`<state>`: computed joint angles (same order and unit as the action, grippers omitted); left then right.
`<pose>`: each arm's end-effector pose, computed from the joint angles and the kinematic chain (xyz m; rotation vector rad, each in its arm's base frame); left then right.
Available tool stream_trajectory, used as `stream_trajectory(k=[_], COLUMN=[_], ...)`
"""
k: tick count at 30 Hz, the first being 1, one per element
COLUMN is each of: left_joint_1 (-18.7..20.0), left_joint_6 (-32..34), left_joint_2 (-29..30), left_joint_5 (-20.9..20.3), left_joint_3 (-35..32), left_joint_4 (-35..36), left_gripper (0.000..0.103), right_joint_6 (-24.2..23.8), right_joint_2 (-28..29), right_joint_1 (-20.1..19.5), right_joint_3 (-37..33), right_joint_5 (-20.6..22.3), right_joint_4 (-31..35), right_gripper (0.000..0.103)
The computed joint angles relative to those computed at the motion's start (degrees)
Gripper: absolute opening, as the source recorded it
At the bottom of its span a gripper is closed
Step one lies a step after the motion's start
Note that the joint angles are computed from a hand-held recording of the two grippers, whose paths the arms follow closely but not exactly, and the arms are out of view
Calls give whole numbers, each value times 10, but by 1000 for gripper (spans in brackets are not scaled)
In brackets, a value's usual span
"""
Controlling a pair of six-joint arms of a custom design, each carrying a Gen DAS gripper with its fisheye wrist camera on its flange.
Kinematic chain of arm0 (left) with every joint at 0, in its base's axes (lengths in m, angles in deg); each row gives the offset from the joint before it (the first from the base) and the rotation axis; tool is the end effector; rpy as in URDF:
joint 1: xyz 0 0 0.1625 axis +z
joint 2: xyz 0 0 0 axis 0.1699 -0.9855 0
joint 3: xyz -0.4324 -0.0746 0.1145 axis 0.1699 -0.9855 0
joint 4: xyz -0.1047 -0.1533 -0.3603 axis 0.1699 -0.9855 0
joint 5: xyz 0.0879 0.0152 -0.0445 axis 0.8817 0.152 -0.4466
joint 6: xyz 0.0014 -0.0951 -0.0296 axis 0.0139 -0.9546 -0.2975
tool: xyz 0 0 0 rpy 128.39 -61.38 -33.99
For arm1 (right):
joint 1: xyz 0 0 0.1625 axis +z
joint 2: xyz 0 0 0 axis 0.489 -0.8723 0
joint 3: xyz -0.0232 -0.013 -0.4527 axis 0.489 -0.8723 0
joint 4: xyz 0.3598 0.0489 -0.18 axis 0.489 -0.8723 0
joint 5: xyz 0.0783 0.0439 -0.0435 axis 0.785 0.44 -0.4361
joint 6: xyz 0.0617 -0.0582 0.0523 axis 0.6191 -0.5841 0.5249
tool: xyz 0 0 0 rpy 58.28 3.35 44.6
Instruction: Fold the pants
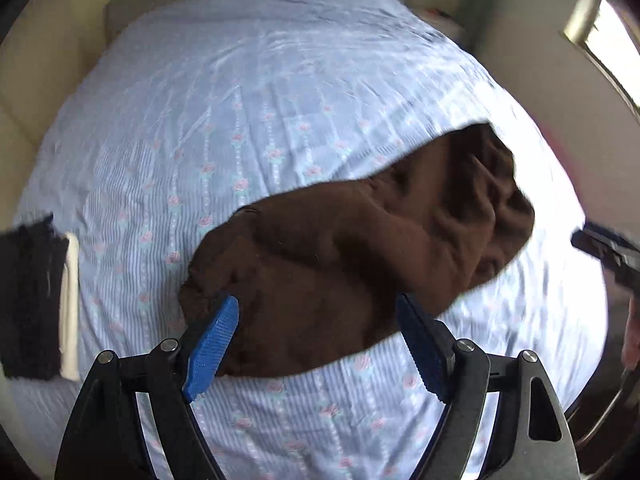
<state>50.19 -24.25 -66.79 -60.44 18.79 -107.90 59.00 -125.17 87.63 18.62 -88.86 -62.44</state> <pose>-0.0819 -0.5582 0.4047 0.1916 2.3285 -0.4907 0.4038 -0.6260 0.1187 0.5845 -2.4938 0.4843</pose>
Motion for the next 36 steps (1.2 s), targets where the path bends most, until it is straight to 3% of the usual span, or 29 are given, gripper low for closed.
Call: stream_trajectory(k=[6,8,15,17,19,21,22,24,30,33,36], left_joint_1=[-48,-55,-64,-59,-50,-42,-39,-28,36,62,77], left_joint_6=[136,176,339,385,385,344,320,244,105,68,44], left_joint_2=[35,62,193,225,243,243,236,205,153,150,144], left_joint_5=[9,11,129,163,180,175,165,97,-84,-132,-148], left_joint_3=[85,99,144,149,137,115,103,65,-47,-83,-93], left_joint_4=[-102,-135,-326,-371,-361,-304,-275,-198,-96,-80,-89], left_gripper=[74,66,53,45,40,26,18,12,11,11,11], right_joint_6=[68,69,69,74,78,82,81,73,-25,-84,-128], right_joint_2=[-40,-50,-88,-98,-106,-111,-113,-113,-93,-62,-17], right_joint_1=[-20,-26,-54,-61,-69,-76,-79,-83,-89,-89,-87], right_joint_3=[80,96,153,166,178,186,189,190,162,111,47], right_joint_5=[9,12,7,1,1,6,9,18,100,159,208], right_joint_4=[18,14,-9,-12,-13,-12,-11,-13,-20,10,54], right_gripper=[71,71,70,70,69,67,66,64,63,63,63])
